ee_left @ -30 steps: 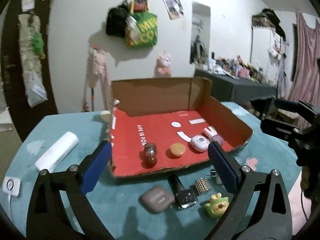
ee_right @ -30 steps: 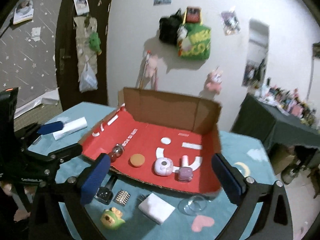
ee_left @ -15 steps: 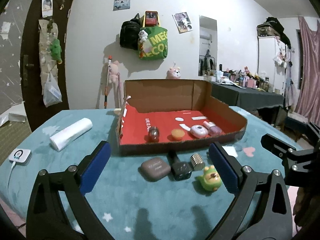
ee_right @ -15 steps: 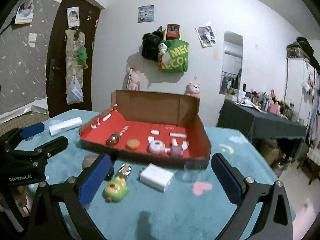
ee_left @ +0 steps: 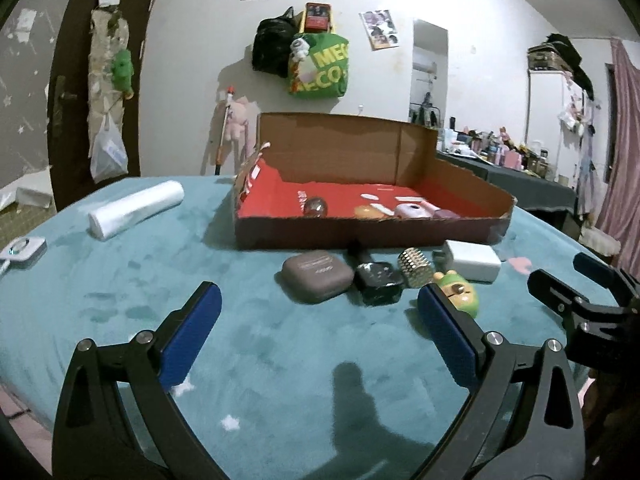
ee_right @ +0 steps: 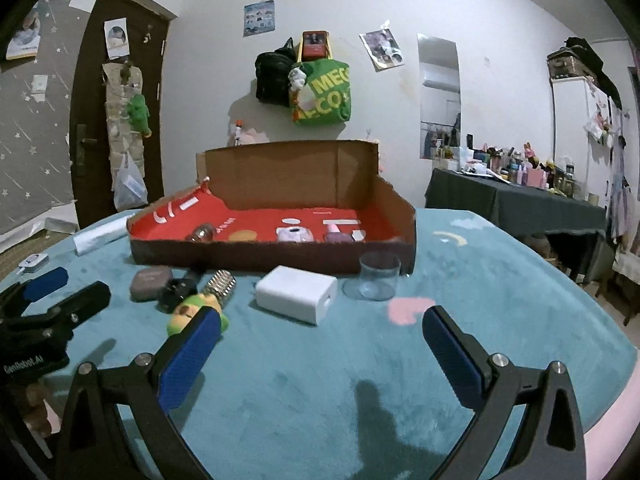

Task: Organize rigid objects
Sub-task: 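Open both tools and lift them back out of the box, then move the left tool to the grey EYE SHADOW case and close on it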

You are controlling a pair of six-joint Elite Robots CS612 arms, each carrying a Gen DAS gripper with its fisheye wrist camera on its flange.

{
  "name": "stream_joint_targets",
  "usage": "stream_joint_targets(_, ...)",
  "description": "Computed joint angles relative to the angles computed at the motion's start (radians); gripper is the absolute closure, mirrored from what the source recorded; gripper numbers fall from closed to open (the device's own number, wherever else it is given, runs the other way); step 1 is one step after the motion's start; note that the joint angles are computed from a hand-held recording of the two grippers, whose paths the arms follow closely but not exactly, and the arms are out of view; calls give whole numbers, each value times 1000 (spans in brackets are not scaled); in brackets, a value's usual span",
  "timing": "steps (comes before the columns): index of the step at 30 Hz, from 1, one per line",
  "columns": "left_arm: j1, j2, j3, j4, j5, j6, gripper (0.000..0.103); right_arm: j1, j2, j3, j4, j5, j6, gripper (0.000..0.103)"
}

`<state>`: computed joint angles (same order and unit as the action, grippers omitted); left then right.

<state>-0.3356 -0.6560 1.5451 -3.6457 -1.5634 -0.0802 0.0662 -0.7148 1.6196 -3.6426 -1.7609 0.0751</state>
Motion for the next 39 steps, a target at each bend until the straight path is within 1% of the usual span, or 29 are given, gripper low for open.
stream_joint_targets(2, 2, 4, -4, 12, -9, -5, 3, 1, 5, -3, -3, -4, -9, 0)
stream_joint_targets(4, 2, 7, -9, 27, 0, -6, 3, 5, 11, -8, 7, -10, -17, 0)
stream_joint_targets(10, 3, 8, -13, 41, 0, 0, 3, 5, 11, -14, 39, 5, -24, 0)
stream_joint_targets(17, 9, -1, -37, 110, -14, 11, 3, -3, -2, -33, 138, 40, 2, 0)
stream_joint_targets(20, 14, -8, -53, 170, -28, 17, 3, -10, -11, -46, 206, 66, 27, 0)
stream_joint_targets(22, 18, -13, -68, 223, -33, 25, 3, -20, -19, -56, 257, 102, 52, 0)
stream_joint_targets(24, 19, -16, -83, 273, -21, 34, 3, -27, -24, -68, 303, 126, 72, 0)
stream_joint_targets(29, 21, -14, -127, 373, -11, 64, 3, -36, -29, -107, 416, 141, 94, 0)
stream_joint_targets(33, 27, -9, -165, 457, -35, 54, 3, -38, -27, -144, 502, 130, 85, 0)
stream_joint_targets(39, 32, 6, -230, 583, -63, 33, 3, -45, -20, -179, 554, 147, 76, 0)
